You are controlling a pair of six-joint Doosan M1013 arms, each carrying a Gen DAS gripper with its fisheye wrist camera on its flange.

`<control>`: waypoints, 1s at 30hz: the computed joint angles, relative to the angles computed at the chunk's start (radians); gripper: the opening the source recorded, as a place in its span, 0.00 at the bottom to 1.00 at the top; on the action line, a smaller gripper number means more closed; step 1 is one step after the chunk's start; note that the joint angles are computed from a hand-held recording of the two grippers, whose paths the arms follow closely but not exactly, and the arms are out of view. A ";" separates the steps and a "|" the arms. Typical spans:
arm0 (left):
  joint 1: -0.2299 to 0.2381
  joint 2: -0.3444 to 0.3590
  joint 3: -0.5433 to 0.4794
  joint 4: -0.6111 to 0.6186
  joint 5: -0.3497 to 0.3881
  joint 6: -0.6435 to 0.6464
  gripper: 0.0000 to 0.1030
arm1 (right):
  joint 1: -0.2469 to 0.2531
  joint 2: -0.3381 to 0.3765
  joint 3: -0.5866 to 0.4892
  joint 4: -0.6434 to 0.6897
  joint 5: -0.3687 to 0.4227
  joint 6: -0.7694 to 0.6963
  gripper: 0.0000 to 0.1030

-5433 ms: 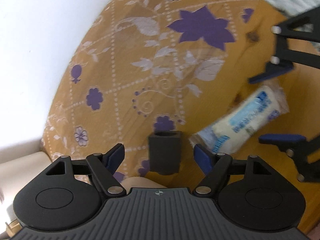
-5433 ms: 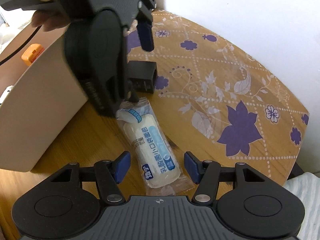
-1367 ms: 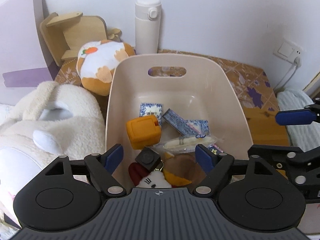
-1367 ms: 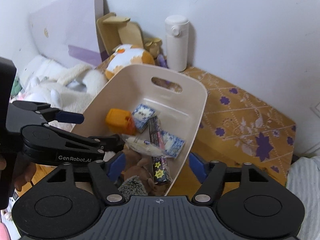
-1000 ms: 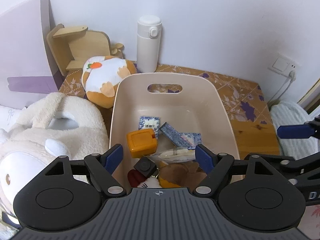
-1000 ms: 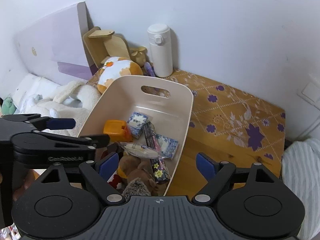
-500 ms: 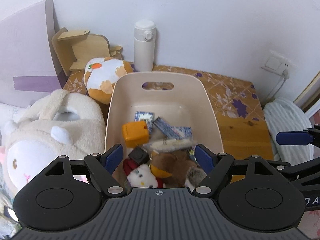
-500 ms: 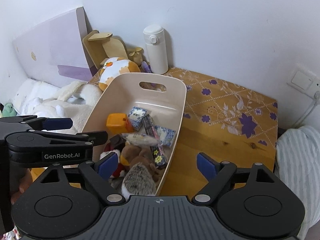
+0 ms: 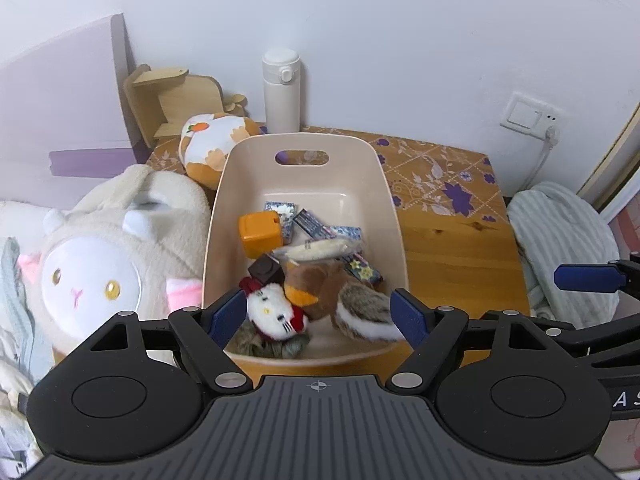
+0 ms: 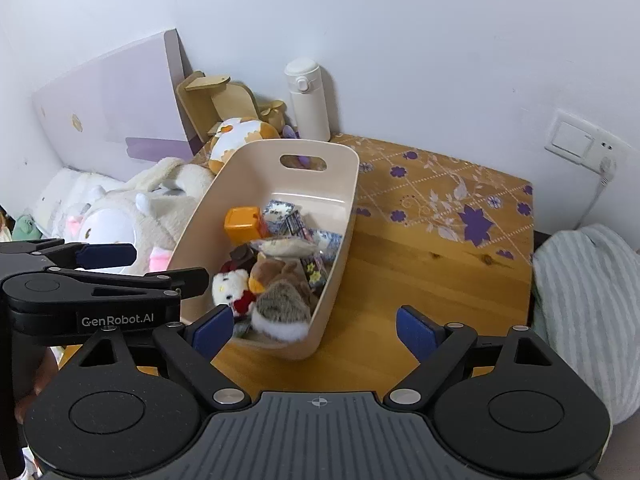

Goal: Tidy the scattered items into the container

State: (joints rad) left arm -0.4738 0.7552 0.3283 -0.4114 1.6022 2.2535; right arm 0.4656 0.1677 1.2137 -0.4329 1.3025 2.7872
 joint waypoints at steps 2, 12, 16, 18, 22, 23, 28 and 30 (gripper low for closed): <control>0.006 -0.046 0.076 -0.008 -0.032 0.015 0.78 | 0.019 -0.011 0.008 -0.019 0.008 0.025 0.88; 0.034 -0.215 0.337 -0.049 -0.127 0.107 0.80 | 0.136 -0.047 0.025 -0.128 0.110 0.166 0.90; 0.051 -0.265 0.405 -0.090 -0.143 0.138 0.80 | 0.186 -0.057 0.028 -0.180 0.159 0.237 0.90; 0.057 -0.288 0.436 -0.102 -0.154 0.155 0.80 | 0.213 -0.062 0.032 -0.215 0.179 0.282 0.90; 0.069 -0.327 0.485 -0.122 -0.173 0.182 0.80 | 0.259 -0.068 0.034 -0.255 0.222 0.351 0.90; 0.073 -0.333 0.493 -0.128 -0.173 0.186 0.80 | 0.271 -0.067 0.031 -0.266 0.236 0.367 0.90; 0.094 -0.361 0.521 -0.146 -0.165 0.209 0.80 | 0.317 -0.053 0.003 -0.304 0.300 0.405 0.90; 0.102 -0.374 0.537 -0.151 -0.169 0.219 0.80 | 0.334 -0.047 -0.007 -0.314 0.320 0.417 0.90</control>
